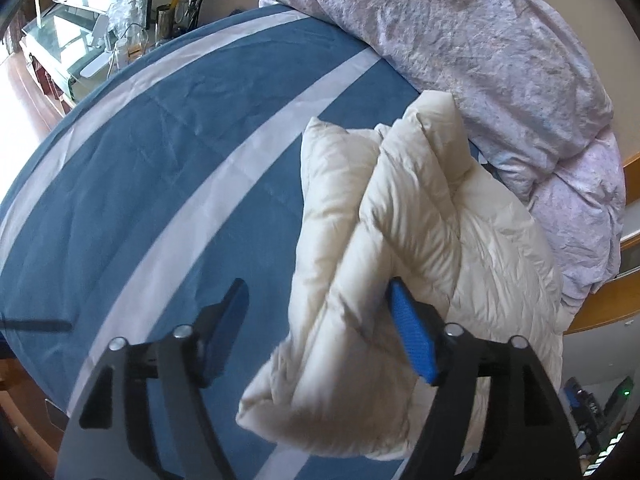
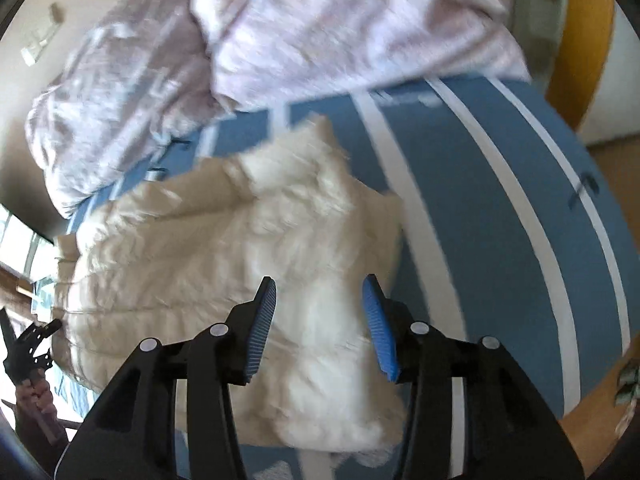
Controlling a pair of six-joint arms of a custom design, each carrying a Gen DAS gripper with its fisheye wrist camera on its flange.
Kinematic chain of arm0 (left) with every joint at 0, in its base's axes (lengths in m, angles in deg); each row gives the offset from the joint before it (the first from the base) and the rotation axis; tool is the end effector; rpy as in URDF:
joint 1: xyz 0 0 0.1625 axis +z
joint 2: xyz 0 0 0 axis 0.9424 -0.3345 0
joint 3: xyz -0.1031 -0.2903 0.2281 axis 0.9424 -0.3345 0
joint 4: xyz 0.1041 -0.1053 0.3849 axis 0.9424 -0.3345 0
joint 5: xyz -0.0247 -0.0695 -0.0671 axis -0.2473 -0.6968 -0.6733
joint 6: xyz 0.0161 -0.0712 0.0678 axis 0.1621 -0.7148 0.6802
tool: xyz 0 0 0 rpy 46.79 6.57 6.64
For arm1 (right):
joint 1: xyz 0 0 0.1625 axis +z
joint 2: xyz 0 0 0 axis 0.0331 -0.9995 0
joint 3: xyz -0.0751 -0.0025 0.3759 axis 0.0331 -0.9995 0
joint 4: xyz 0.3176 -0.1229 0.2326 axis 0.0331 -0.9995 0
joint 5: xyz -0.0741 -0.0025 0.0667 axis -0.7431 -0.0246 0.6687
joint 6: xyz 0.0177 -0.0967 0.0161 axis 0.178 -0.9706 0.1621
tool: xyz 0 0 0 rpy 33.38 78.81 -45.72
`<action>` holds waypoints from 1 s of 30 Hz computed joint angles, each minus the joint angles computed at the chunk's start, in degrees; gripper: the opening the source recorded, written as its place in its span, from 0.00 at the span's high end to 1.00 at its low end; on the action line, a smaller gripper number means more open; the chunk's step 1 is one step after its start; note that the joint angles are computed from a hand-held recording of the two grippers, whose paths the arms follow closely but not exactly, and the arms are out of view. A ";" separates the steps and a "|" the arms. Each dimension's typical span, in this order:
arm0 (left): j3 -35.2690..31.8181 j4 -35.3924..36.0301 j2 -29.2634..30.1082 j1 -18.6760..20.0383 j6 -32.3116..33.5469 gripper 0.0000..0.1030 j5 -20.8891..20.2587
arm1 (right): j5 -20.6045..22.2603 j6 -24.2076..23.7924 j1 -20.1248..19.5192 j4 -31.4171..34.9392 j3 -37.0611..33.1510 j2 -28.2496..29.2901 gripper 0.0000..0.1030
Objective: Fold large clothes
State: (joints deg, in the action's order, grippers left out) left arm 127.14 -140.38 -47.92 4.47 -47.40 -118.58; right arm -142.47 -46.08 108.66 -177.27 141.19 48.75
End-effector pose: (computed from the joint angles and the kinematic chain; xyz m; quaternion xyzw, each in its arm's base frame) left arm 0.0462 -0.5788 0.5111 -0.1991 0.9118 -0.2734 0.2327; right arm 0.3196 -0.6544 0.0528 0.0552 -0.9119 0.2996 0.2750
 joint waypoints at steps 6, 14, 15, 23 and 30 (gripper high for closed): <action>-4.33 2.03 3.14 0.99 2.10 0.24 -0.79 | 4.70 -4.95 2.53 5.93 -7.77 7.13 0.54; -9.42 4.84 6.42 2.24 6.29 0.18 -2.23 | 2.14 -4.02 4.93 7.48 -10.06 12.54 0.55; -10.18 5.36 6.93 2.52 7.20 0.18 -2.63 | 1.66 -3.56 5.12 7.20 -9.90 12.89 0.55; -13.81 8.44 9.92 4.20 10.60 0.12 -4.50 | -2.18 -0.15 5.58 6.74 -12.03 16.12 0.55; -17.93 10.94 11.91 6.45 10.46 0.10 -11.91 | -2.63 2.24 5.67 6.73 -11.78 16.07 0.55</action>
